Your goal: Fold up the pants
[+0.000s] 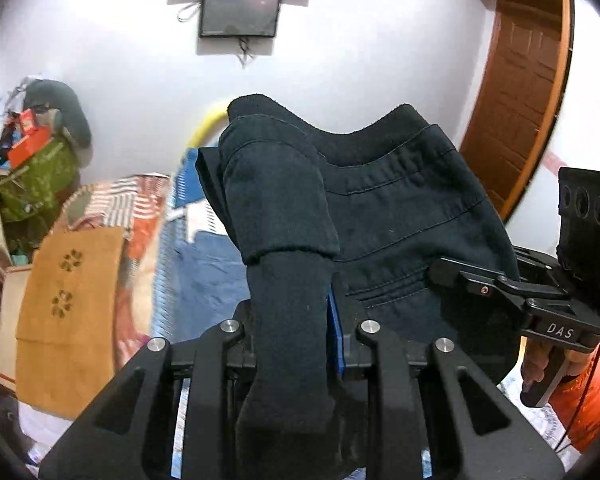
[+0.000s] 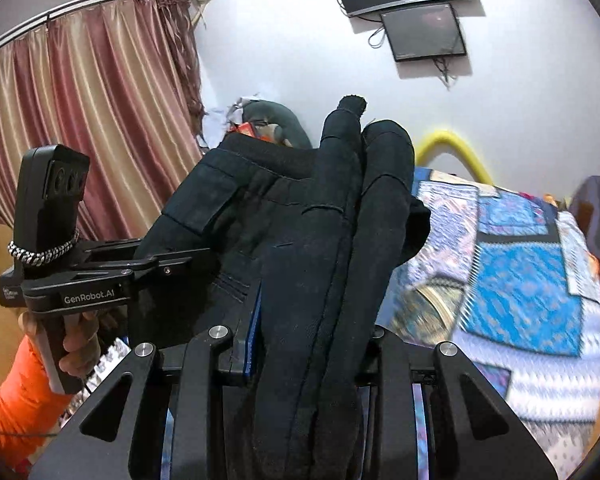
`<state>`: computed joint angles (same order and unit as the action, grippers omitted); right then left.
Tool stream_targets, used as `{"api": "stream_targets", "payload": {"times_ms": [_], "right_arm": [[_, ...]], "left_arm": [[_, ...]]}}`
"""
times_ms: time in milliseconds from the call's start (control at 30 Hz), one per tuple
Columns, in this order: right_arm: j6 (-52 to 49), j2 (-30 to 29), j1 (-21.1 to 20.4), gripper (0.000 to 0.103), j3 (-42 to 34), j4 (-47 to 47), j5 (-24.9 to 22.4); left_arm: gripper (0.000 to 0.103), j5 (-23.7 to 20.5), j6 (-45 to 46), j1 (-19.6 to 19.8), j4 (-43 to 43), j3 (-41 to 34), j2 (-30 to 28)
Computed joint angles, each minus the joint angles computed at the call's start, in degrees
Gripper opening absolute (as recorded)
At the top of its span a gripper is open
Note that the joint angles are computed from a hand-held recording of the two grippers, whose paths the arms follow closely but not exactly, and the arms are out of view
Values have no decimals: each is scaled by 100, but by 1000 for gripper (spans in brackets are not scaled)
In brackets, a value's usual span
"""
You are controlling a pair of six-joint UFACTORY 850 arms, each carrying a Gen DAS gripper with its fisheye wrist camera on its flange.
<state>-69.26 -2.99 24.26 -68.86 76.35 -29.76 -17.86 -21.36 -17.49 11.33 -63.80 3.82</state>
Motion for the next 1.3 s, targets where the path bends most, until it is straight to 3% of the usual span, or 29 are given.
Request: {"api": "stream_targets", "payload": {"times_ms": [267, 433, 567, 800, 900, 967, 1067, 1300], "right_arm": [[102, -1182, 212, 27, -1029, -26, 101], [737, -2053, 232, 27, -1678, -487, 96], [1344, -2648, 271, 27, -2131, -1136, 82], [2322, -3321, 357, 27, -2529, -2362, 91], [2879, -3517, 345, 29, -2716, -2971, -82], [2973, -3566, 314, 31, -2761, -3172, -193], [2980, -3443, 256, 33, -2656, -3316, -238], [3119, -2925, 80, 34, -2112, -3578, -10]], "left_arm": [[24, 82, 1920, 869, -1701, -543, -919], [24, 154, 2638, 1118, -2293, -841, -1719], [24, 101, 3522, 1308, -3254, -1033, -2323], [25, 46, 4012, 1400, -3799, -1244, -3120], [29, -34, 4085, 1459, -3933, -1328, -3336], [39, 25, 4055, 1469, -3940, -1279, -3361], [47, 231, 3598, 1460, -3437, -1101, -3239], [47, 239, 1927, 1485, -1868, -684, -2686]]}}
